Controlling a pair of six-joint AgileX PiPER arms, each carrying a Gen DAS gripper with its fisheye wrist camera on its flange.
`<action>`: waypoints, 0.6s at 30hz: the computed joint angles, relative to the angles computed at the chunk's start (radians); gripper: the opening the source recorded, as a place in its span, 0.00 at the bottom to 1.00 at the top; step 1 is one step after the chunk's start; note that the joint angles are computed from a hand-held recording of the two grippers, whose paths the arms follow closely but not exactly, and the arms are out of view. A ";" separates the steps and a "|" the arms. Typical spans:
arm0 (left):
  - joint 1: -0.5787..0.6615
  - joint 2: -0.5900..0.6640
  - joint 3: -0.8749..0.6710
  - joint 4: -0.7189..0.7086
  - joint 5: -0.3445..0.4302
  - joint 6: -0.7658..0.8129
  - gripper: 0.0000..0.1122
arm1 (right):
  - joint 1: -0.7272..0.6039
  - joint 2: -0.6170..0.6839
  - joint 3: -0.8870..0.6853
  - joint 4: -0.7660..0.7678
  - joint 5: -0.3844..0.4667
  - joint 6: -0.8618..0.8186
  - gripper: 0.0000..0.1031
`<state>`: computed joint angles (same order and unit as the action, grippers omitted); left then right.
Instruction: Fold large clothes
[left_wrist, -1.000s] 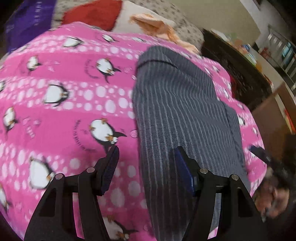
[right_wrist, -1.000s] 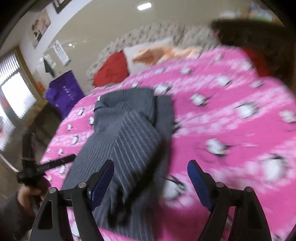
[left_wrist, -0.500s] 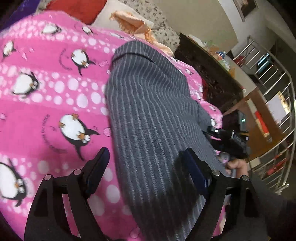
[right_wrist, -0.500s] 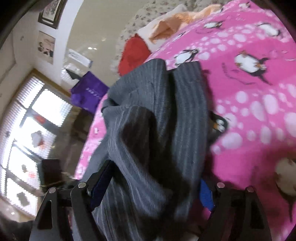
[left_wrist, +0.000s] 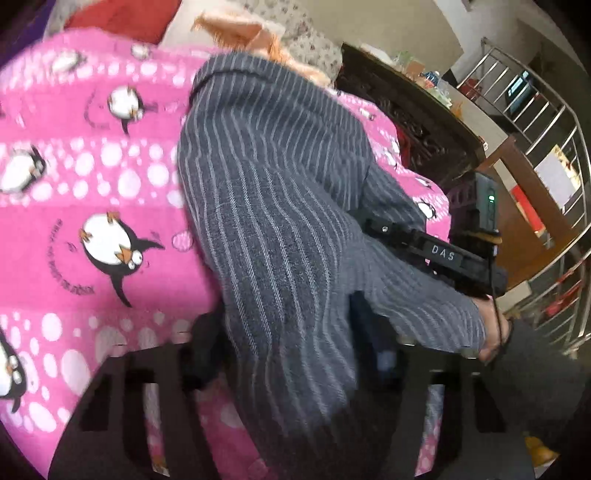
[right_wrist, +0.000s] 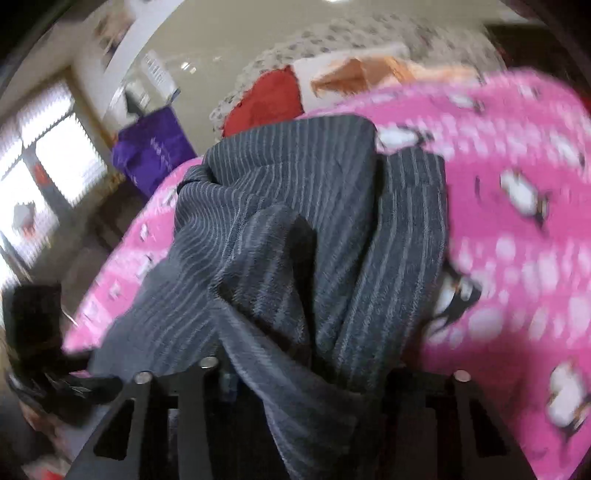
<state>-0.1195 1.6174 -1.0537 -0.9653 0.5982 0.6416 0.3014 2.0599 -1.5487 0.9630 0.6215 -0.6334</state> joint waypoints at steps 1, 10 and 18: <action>0.000 -0.013 0.007 -0.011 -0.009 0.007 0.39 | -0.015 0.009 0.004 0.068 0.026 -0.016 0.36; 0.257 -0.163 0.086 0.020 0.128 0.060 0.34 | 0.137 0.088 -0.092 0.247 0.045 0.021 0.35; 0.236 -0.165 0.088 0.174 0.120 -0.075 0.56 | 0.176 0.033 -0.122 -0.076 0.026 0.332 0.46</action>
<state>0.1166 1.4524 -0.9659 -0.7911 0.7183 0.5669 0.4772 2.0926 -1.6707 0.8868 0.6473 -0.3013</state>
